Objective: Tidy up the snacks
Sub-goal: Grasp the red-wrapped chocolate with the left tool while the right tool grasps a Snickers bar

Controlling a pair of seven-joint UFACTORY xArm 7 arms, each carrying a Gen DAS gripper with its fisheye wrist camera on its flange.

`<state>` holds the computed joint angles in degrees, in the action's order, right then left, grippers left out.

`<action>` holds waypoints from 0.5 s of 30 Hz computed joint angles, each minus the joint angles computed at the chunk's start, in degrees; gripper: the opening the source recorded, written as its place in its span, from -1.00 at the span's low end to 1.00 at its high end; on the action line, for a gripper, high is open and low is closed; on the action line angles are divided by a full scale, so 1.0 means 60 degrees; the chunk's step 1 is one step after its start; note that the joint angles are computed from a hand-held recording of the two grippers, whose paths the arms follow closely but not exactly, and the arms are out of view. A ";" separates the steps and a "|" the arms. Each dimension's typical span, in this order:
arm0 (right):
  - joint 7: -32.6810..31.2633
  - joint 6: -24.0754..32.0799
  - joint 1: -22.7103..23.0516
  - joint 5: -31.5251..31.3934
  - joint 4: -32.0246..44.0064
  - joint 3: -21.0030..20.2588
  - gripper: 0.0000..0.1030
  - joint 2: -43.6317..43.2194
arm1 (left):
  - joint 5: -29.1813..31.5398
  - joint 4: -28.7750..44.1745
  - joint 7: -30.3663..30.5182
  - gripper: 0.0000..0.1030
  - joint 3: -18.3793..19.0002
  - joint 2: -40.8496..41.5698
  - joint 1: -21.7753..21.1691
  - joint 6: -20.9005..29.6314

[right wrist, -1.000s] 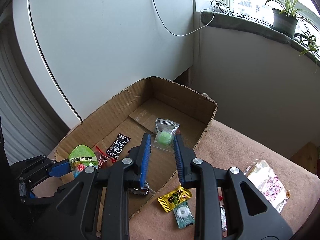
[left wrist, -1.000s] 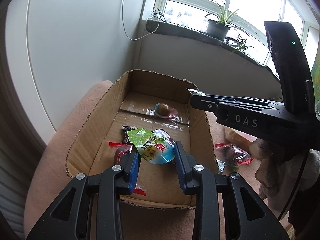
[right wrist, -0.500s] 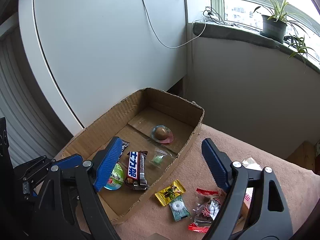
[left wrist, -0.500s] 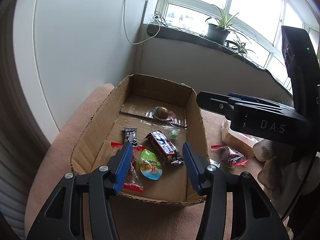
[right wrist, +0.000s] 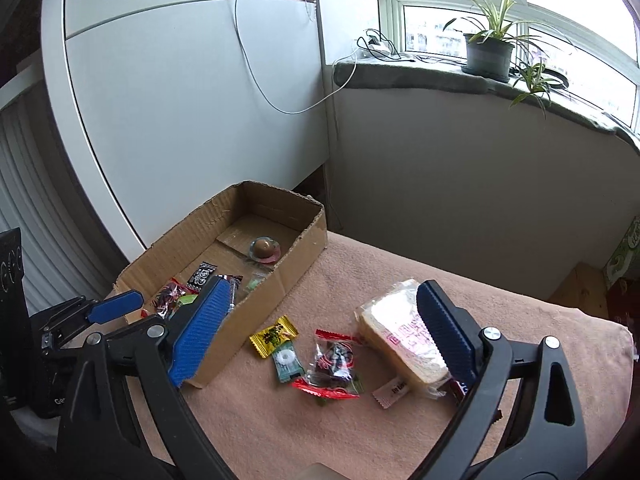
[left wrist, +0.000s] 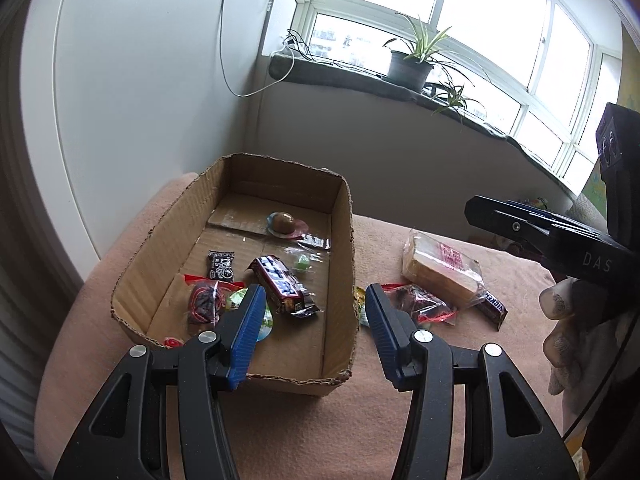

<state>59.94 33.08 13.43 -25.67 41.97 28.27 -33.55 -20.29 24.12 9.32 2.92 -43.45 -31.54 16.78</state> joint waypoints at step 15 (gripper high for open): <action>-0.1534 0.2238 0.0807 0.2056 -0.3072 -0.1544 0.87 -0.4841 | -0.0281 0.0239 -0.0456 -0.01 -0.0594 0.0533 -0.1291 -0.0185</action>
<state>50.74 46.50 18.27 -13.34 23.54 19.01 -62.59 -21.98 25.55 6.58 -0.65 -40.25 -39.29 15.68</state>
